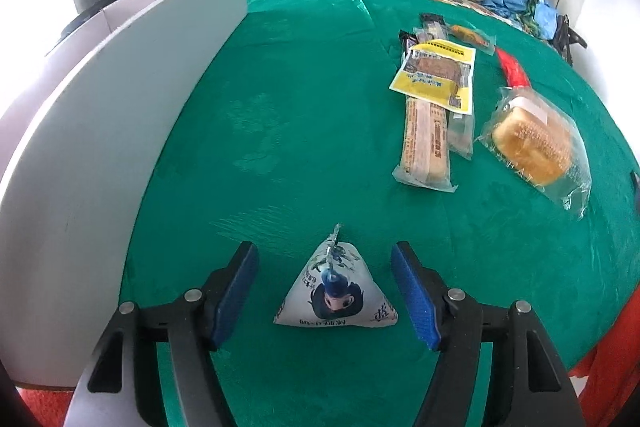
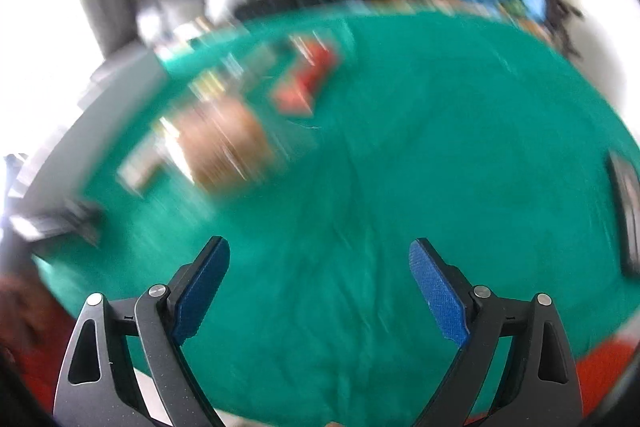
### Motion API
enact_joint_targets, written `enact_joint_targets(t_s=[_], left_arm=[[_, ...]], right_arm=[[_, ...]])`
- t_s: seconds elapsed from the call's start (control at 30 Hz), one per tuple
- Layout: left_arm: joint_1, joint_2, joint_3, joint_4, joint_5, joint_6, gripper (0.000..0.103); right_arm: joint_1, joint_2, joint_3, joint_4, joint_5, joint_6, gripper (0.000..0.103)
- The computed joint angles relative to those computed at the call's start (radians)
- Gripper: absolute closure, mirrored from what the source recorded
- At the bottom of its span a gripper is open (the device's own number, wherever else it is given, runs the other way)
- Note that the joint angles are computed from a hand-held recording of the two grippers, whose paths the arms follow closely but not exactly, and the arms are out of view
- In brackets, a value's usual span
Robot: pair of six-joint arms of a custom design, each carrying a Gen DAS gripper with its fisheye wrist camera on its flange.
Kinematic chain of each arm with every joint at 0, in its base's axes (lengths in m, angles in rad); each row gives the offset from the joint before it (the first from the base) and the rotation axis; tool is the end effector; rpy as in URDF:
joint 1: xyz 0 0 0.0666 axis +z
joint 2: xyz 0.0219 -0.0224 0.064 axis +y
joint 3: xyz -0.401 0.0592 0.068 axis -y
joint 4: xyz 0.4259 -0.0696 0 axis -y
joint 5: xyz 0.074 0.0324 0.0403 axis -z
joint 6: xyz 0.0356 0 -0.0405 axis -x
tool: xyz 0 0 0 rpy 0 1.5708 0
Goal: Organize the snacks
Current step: 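Carry the triangular pack into the white box with the left tool while the right tool drops the cake there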
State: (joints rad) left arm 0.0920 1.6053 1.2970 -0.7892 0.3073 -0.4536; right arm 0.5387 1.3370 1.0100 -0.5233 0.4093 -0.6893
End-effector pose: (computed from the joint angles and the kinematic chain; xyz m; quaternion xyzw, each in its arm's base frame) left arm 0.5572 0.0402 0.3036 0.2080 0.9386 -0.0809 0.2632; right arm 0.4098 0.2279 0.3194 0.1404 0.9083 0.0434 0.3917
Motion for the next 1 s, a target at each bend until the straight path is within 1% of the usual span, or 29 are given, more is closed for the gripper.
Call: enact_joint_targets(t_s=[0.03, 0.07, 0.1, 0.13, 0.17, 0.2, 0.23, 0.3, 0.37, 0.4, 0.43, 0.47, 0.53, 0.63, 0.73, 0.83, 0.9, 0.97, 1.0], left_arm=[[0.000, 0.005, 0.003, -0.007, -0.001, -0.003, 0.050], [-0.003, 0.005, 0.001, 0.001, -0.010, -0.005, 0.059], [-0.005, 0.000, -0.006, 0.010, -0.012, -0.016, 0.066], [-0.005, 0.000, -0.007, 0.009, -0.011, -0.024, 0.066], [-0.002, -0.001, -0.008, 0.011, -0.007, -0.026, 0.066], [0.002, -0.003, -0.013, 0.016, -0.001, -0.022, 0.066], [0.006, -0.006, -0.016, 0.019, 0.005, -0.018, 0.066], [0.013, -0.008, -0.017, 0.014, 0.018, -0.017, 0.067], [0.023, -0.018, -0.022, 0.013, 0.042, -0.022, 0.068], [0.030, -0.024, -0.020, 0.008, 0.061, -0.023, 0.068], [0.036, -0.028, -0.018, 0.003, 0.079, -0.021, 0.068], [0.044, -0.032, -0.011, -0.008, 0.107, -0.015, 0.068], [0.056, -0.034, 0.011, -0.035, 0.160, 0.004, 0.068], [0.071, -0.034, 0.056, -0.084, 0.251, 0.049, 0.068], [0.091, -0.029, 0.121, -0.134, 0.333, 0.086, 0.068], [0.128, -0.008, 0.223, -0.178, 0.383, 0.106, 0.068], [0.164, 0.029, 0.310, -0.212, 0.401, 0.112, 0.068], [0.200, 0.076, 0.399, -0.225, 0.387, 0.116, 0.067], [0.215, 0.093, 0.433, -0.222, 0.364, 0.113, 0.068]], right_arm=[[-0.015, 0.018, 0.047, 0.010, -0.033, 0.088, 0.010], [-0.029, 0.047, 0.096, -0.012, -0.070, 0.142, 0.010], [-0.046, 0.084, 0.154, -0.044, -0.124, 0.193, 0.010], [-0.067, 0.135, 0.228, -0.096, -0.200, 0.249, 0.010], [-0.089, 0.212, 0.331, -0.177, -0.273, 0.321, 0.010], [-0.100, 0.272, 0.407, -0.241, -0.309, 0.377, 0.010], [-0.106, 0.336, 0.485, -0.318, -0.328, 0.432, 0.010], [-0.107, 0.456, 0.621, -0.472, -0.307, 0.501, 0.010], [-0.109, 0.532, 0.701, -0.576, -0.299, 0.512, 0.010], [-0.109, 0.539, 0.706, -0.586, -0.305, 0.501, 0.013], [-0.110, 0.526, 0.692, -0.566, -0.320, 0.465, 0.022], [-0.112, 0.503, 0.669, -0.536, -0.336, 0.436, 0.028], [-0.107, 0.444, 0.609, -0.484, -0.354, 0.359, 0.028], [-0.084, 0.349, 0.517, -0.409, -0.345, 0.280, 0.028], [-0.059, 0.296, 0.491, -0.381, -0.324, 0.228, 0.028], [-0.038, 0.304, 0.547, -0.368, -0.326, 0.220, 0.028], [-0.016, 0.341, 0.634, -0.350, -0.338, 0.229, 0.028], [0.018, 0.394, 0.746, -0.324, -0.369, 0.230, 0.028], [0.034, 0.442, 0.833, -0.320, -0.397, 0.235, 0.028]])
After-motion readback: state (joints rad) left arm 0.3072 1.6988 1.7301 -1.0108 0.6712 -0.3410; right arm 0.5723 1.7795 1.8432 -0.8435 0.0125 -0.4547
